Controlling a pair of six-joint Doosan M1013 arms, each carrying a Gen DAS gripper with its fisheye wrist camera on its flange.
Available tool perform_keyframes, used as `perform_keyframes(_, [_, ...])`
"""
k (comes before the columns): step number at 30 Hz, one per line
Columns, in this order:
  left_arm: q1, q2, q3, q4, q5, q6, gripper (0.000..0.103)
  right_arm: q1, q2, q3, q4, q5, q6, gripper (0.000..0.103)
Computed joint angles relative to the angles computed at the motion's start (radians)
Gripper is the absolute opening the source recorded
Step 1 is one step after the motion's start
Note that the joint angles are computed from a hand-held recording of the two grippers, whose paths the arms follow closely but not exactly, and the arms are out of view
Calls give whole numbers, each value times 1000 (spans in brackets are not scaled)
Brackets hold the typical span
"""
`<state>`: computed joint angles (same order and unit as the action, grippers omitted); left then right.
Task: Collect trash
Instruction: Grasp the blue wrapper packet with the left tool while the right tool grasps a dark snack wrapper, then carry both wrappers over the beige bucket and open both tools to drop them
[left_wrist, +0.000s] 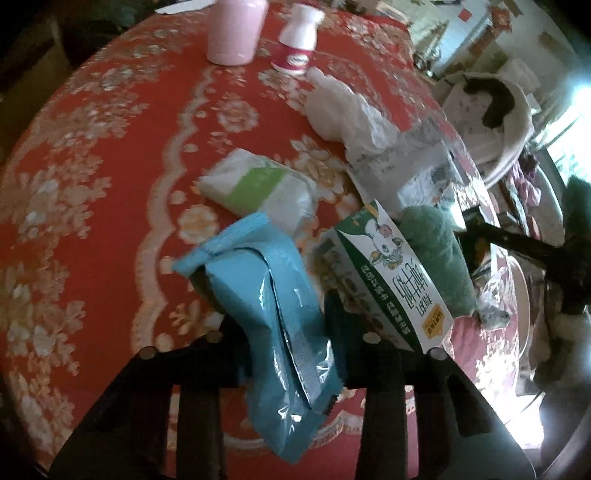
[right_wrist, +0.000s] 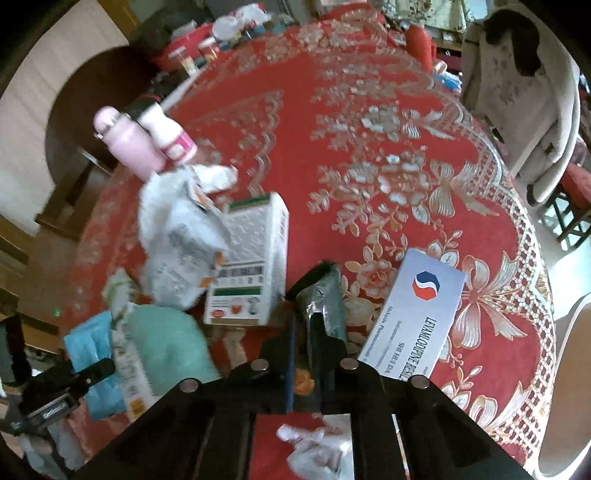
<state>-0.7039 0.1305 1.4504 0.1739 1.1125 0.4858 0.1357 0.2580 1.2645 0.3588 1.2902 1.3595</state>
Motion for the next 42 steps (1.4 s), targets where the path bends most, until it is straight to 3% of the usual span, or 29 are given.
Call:
perform_keyframes(10, [-72, -35, -45, 182, 106, -195, 29, -16, -15, -2, 29, 23, -76, 7])
perform_keyframes(11, [-80, -34, -48, 189, 107, -205, 29, -15, -14, -4, 24, 21, -82, 14])
perform_keyframes(12, [-85, -31, -55, 192, 106, -210, 29, -13, -14, -3, 13, 15, -91, 27])
perform_keyframes(14, [-93, -24, -67, 196, 101, -211, 29, -6, -5, -8, -12, 16, -87, 35])
perform_keyframes(20, [-99, 4, -105, 177, 80, -174, 29, 27, 51, -50, -115, 82, -60, 35])
perform_keyframes(23, [-100, 20, -129, 170, 78, -140, 29, 24, 52, -43, -100, 80, -70, 20])
perform_keyframes(24, [-102, 23, -134, 171, 78, -135, 29, 13, 52, -44, -62, 91, -73, 16])
perform_keyframes(33, [-117, 106, -262, 139, 72, -14, 29, -83, -18, -33, 122, 68, -114, 14])
perform_keyframes(42, [-151, 284, -524, 45, 104, 196, 29, -226, -87, 23, 77, 36, -83, 14])
